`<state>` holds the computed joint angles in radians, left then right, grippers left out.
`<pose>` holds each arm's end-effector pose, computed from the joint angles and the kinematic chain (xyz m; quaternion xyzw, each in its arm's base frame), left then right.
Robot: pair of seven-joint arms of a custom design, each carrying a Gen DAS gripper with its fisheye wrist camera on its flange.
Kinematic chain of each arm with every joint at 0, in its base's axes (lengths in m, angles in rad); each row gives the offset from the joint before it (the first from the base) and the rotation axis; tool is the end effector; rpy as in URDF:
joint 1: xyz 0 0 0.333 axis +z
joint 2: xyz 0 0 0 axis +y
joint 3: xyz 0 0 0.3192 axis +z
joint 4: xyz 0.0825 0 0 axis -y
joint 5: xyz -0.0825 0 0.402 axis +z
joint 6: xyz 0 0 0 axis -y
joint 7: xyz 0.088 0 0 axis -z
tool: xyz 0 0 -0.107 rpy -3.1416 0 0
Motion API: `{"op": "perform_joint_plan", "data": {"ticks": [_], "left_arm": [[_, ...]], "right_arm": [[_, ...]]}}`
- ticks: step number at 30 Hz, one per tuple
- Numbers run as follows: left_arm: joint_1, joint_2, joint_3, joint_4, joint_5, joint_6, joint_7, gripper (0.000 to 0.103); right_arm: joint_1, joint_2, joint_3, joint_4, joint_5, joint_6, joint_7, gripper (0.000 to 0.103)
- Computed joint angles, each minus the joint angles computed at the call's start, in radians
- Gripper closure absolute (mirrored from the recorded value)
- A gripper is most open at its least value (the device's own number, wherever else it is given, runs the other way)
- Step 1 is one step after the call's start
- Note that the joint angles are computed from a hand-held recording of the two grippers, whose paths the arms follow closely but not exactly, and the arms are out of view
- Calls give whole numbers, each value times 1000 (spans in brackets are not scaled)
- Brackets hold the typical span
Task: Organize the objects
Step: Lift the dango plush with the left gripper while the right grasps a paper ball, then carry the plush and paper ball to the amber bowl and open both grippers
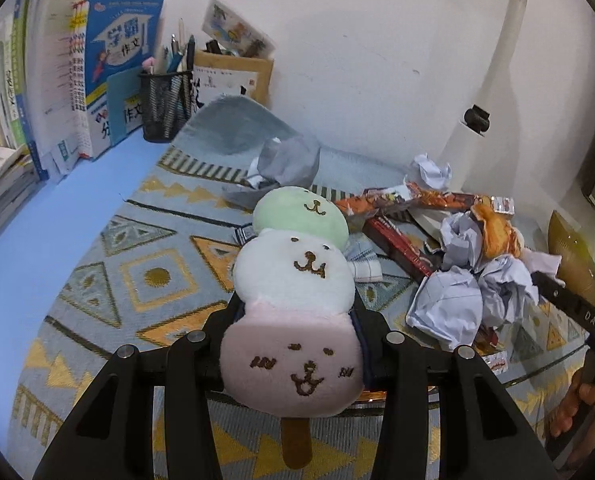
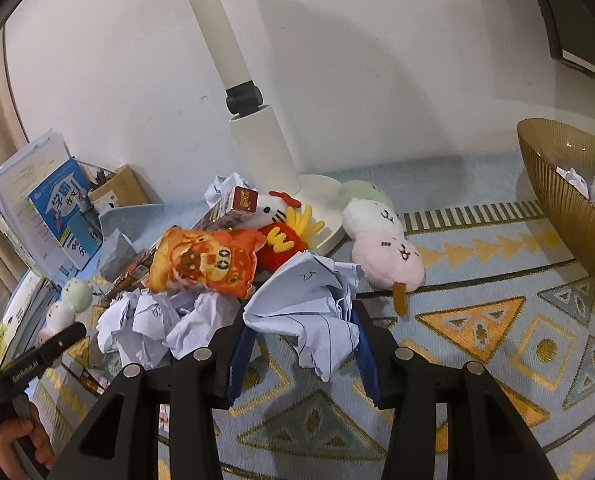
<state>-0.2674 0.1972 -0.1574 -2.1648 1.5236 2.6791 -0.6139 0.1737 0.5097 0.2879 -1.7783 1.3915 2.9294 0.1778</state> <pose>0.5169 -0.2667 0.3093 -0.7708 0.4874 -0.3012 0.2787 0.6485 0.2305 0.3006 -0.7663 0.4737 -0.0870 0.4253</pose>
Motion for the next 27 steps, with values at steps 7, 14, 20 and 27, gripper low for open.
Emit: {"op": "perform_joint_plan", "data": {"ticks": [7,14,20,27], "left_arm": [[-24,-38,-22,38,34,-52,-16,61],[-58,59,-23,215,-34,-30,106,61],[-126,189,7,428,-79,21,220,61],[-193,449,21,817,-234,83,464,61]], "right_arm": [[-41,-78,-29,-24,83,-99,-67,58],[-39,-83,-93,5,13,-128,13,58],[-76,-73,-104,48,-49,-136,55,58],[-123,-37,-122,124,-165,-95,152,58]]}}
